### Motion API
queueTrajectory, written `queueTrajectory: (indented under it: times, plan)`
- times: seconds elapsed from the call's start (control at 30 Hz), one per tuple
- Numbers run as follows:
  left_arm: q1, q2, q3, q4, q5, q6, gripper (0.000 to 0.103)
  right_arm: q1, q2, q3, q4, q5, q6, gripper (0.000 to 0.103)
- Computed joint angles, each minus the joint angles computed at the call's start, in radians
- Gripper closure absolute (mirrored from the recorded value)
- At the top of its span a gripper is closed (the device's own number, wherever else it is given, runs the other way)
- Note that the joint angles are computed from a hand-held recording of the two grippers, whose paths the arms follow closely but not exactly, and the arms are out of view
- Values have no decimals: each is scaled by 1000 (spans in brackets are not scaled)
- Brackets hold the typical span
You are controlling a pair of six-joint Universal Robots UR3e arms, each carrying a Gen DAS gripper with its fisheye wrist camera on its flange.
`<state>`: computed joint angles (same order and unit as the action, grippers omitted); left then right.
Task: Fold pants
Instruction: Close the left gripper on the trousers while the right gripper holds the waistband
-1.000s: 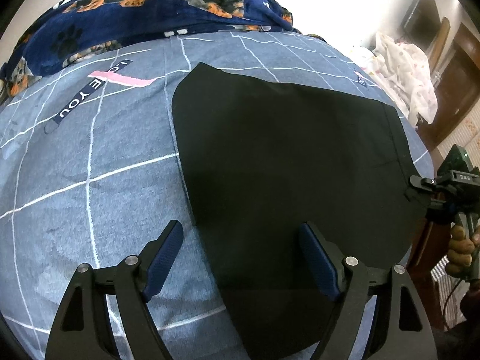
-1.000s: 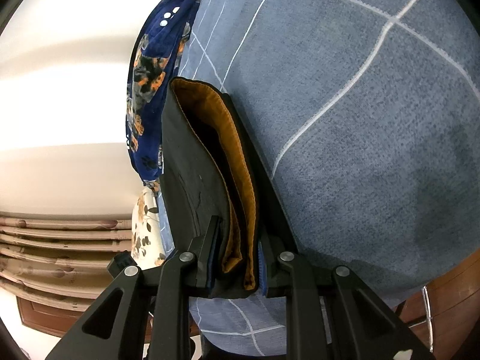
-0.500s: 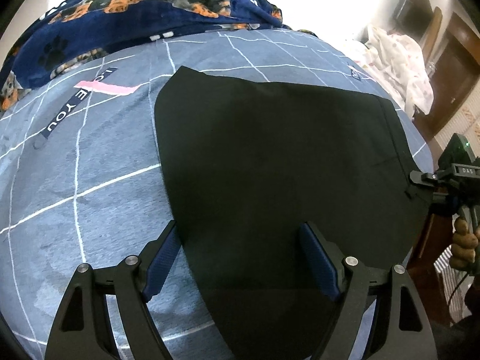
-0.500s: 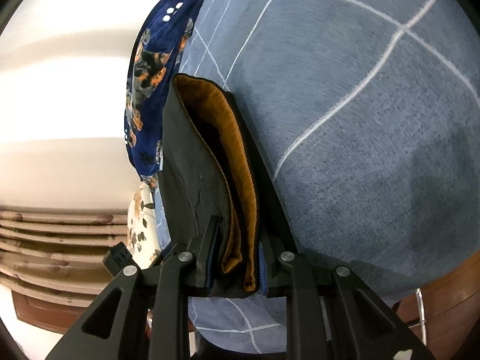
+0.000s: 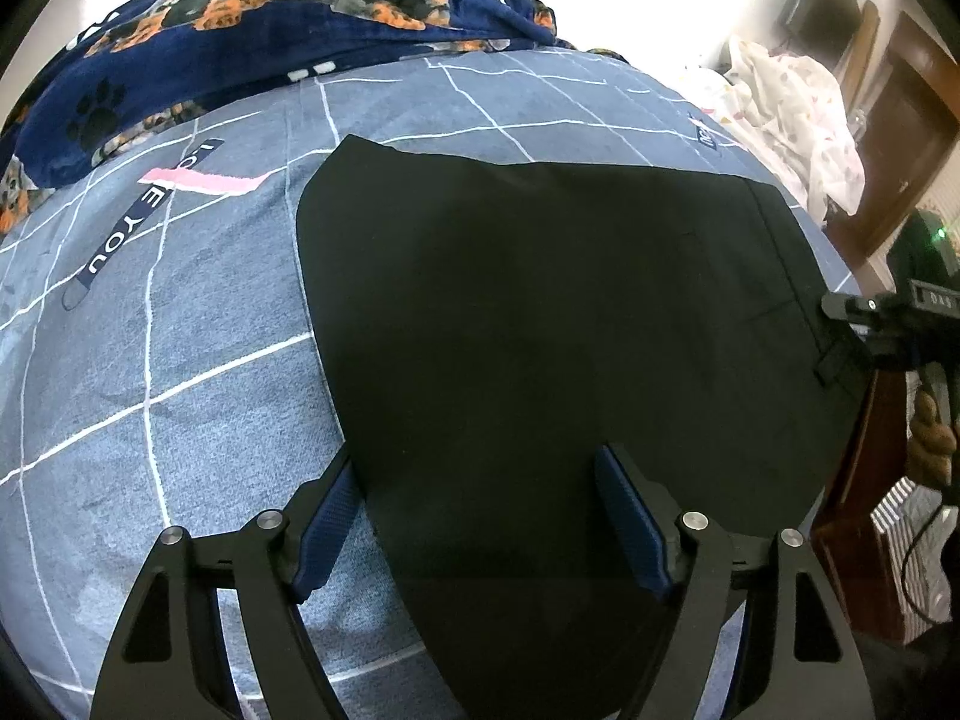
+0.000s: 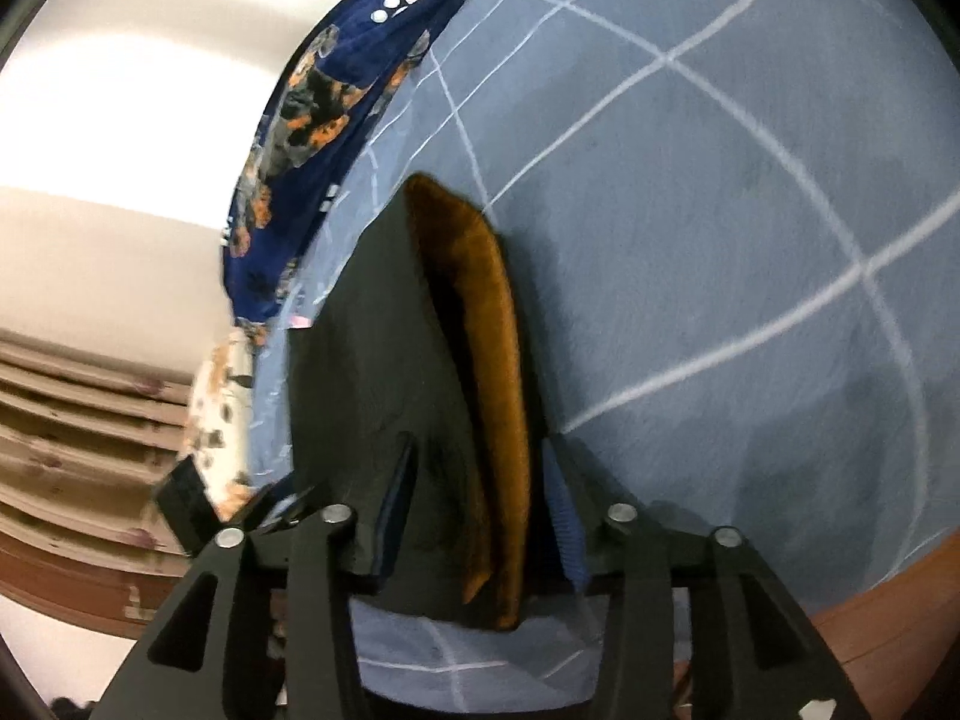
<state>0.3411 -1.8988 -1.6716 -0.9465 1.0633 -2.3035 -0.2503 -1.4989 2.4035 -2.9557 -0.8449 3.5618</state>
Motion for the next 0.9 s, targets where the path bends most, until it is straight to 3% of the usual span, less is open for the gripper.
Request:
queueTrajectory:
  times: [0.47,0.6,0.7,0.8,0.9]
  plan:
    - [-12,-29,46,-47,0,-11,26,28,215,-260,179,104,-173,50]
    - [0,-26,55,-84,-28,15,26,44,229,-297,236,121,-215,68]
    - [21,-30,72,-124,-59,38,36,20,214,-276,256,155,-254,72]
    - [42,-72,159,-239,-83,50,40,4,218,-264,274,166,-281,72]
    - [37,-105,225,-312,-71,55,39,-13,230,-276,329,198,-318,63]
